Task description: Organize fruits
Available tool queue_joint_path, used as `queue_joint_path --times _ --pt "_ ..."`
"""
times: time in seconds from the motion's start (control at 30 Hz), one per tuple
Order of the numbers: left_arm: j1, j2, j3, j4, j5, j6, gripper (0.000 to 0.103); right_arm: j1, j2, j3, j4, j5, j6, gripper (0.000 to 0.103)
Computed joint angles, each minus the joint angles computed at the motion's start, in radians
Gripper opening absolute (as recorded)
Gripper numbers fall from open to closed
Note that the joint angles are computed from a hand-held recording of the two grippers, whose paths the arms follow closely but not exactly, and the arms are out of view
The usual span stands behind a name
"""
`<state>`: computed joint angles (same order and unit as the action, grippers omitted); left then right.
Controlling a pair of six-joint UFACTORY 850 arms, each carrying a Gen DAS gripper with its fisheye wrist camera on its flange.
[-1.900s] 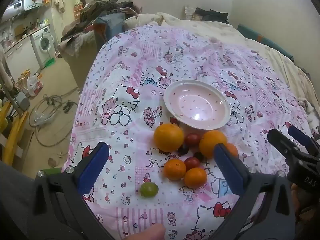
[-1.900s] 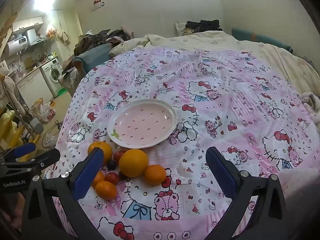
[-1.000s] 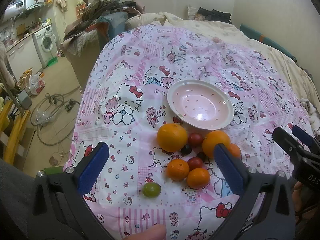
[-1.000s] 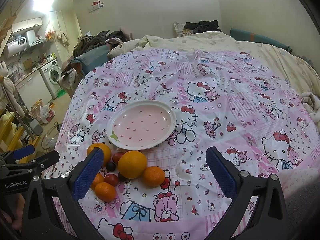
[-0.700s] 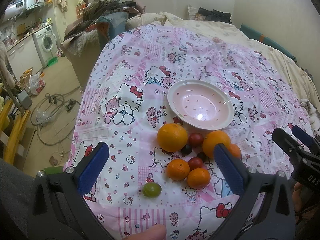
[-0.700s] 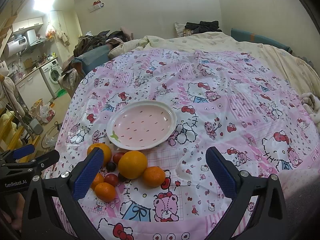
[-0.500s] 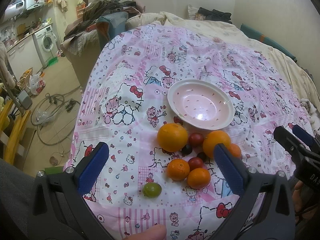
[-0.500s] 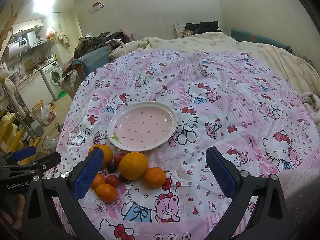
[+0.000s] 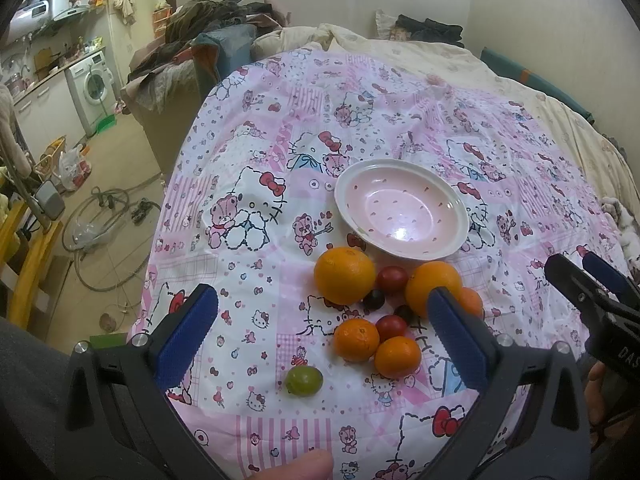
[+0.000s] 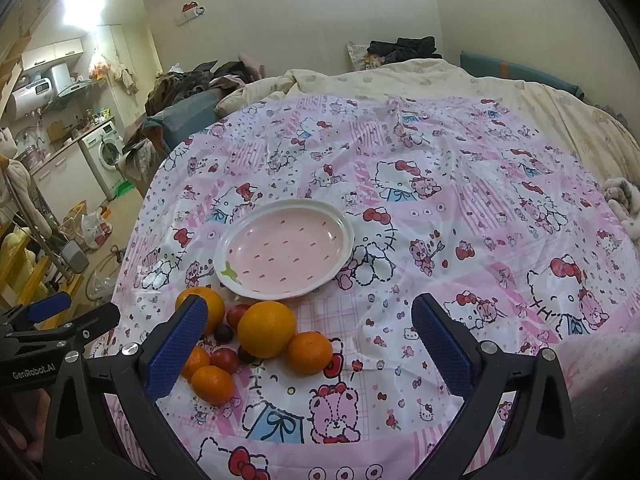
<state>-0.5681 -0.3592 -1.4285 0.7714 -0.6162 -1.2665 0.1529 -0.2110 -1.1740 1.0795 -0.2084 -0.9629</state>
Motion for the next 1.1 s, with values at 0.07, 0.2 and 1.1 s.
queue_joint_path --times 0.07,0.2,1.1 --pt "0.000 0.000 0.001 0.000 0.000 0.000 0.103 0.001 -0.001 0.000 -0.001 0.001 0.001 0.103" --pt "-0.001 -0.001 0.000 0.003 0.000 -0.005 0.103 0.000 0.000 0.000 0.001 0.001 -0.002 0.103" --pt "0.006 -0.007 -0.008 -0.016 -0.011 0.004 0.103 0.005 -0.012 -0.008 -0.061 -0.015 0.060 0.103"
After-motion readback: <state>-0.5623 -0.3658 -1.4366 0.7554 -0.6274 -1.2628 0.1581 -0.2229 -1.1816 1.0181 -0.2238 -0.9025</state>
